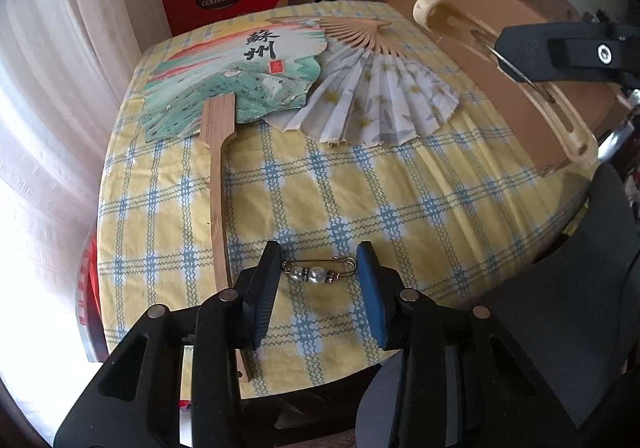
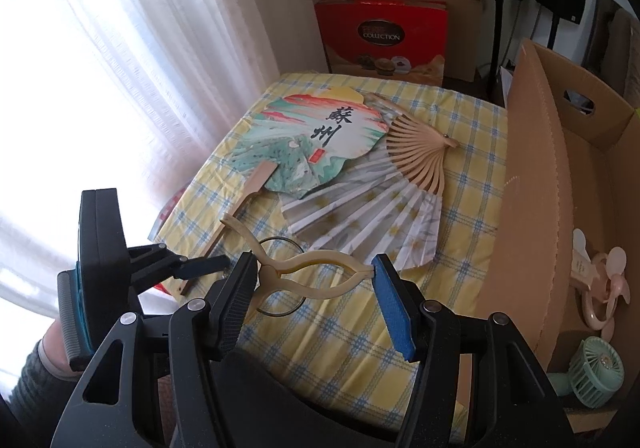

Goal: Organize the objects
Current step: 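Close the left gripper on the pearl safety pin and lift it, then carry the clip with the right gripper into the box while the left gripper carries the pin there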

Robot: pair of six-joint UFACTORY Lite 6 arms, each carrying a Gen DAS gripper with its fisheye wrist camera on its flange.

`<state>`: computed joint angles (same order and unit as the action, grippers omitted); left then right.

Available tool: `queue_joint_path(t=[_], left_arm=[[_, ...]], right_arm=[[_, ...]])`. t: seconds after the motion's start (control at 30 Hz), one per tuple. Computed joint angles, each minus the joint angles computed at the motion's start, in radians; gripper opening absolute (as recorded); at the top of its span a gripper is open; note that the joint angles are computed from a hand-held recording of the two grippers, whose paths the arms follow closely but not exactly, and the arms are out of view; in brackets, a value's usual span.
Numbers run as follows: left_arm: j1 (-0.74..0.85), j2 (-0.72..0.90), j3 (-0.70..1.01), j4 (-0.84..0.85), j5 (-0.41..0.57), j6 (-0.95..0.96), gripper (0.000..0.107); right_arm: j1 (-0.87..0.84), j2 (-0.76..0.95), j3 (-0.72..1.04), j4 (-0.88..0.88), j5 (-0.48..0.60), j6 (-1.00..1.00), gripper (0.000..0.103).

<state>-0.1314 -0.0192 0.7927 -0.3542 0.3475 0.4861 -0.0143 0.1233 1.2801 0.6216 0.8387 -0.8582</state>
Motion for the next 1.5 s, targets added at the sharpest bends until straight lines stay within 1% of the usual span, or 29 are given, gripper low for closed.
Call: queue_joint_path(t=[0.17, 0.3, 0.37, 0.43, 0.5, 0.7, 0.9, 1.03, 1.27, 1.4, 1.5], left_arm=[[0.003, -0.014, 0.005, -0.022, 0.015, 0.007, 0.036], [-0.008, -0.062, 0.038, -0.033, 0.060, 0.002, 0.036], [-0.023, -0.096, 0.058, -0.023, 0.093, -0.028, 0.036], [-0.036, -0.098, 0.118, -0.030, 0.140, -0.048, 0.036], [-0.060, -0.092, 0.172, -0.018, 0.167, -0.084, 0.036], [-0.144, -0.004, 0.401, 0.010, 0.236, -0.176, 0.036], [-0.248, 0.155, 0.657, 0.061, 0.287, -0.273, 0.036], [-0.292, 0.319, 0.873, 0.017, 0.352, -0.284, 0.036], [-0.384, 0.583, 1.243, 0.011, 0.452, -0.339, 0.036], [-0.450, 0.751, 1.468, 0.053, 0.519, -0.391, 0.036], [-0.476, 0.825, 1.560, 0.060, 0.550, -0.410, 0.036]], right_arm=[[-0.008, -0.009, -0.001, 0.007, 0.006, -0.015, 0.060], [-0.028, -0.019, 0.020, -0.002, 0.027, -0.025, 0.060], [-0.046, -0.025, 0.036, 0.000, 0.040, -0.032, 0.060], [-0.070, -0.027, 0.058, 0.001, 0.061, -0.041, 0.060], [-0.094, -0.023, 0.087, -0.003, 0.079, -0.047, 0.060], [-0.196, 0.016, 0.215, -0.011, 0.157, -0.066, 0.060], [-0.320, 0.135, 0.400, -0.019, 0.249, -0.063, 0.060], [-0.400, 0.246, 0.547, -0.032, 0.295, -0.046, 0.060], [-0.498, 0.459, 0.813, -0.087, 0.350, 0.000, 0.060], [-0.531, 0.501, 0.818, -0.110, 0.344, -0.015, 0.060], [-0.537, 0.535, 0.811, -0.132, 0.330, -0.016, 0.060]])
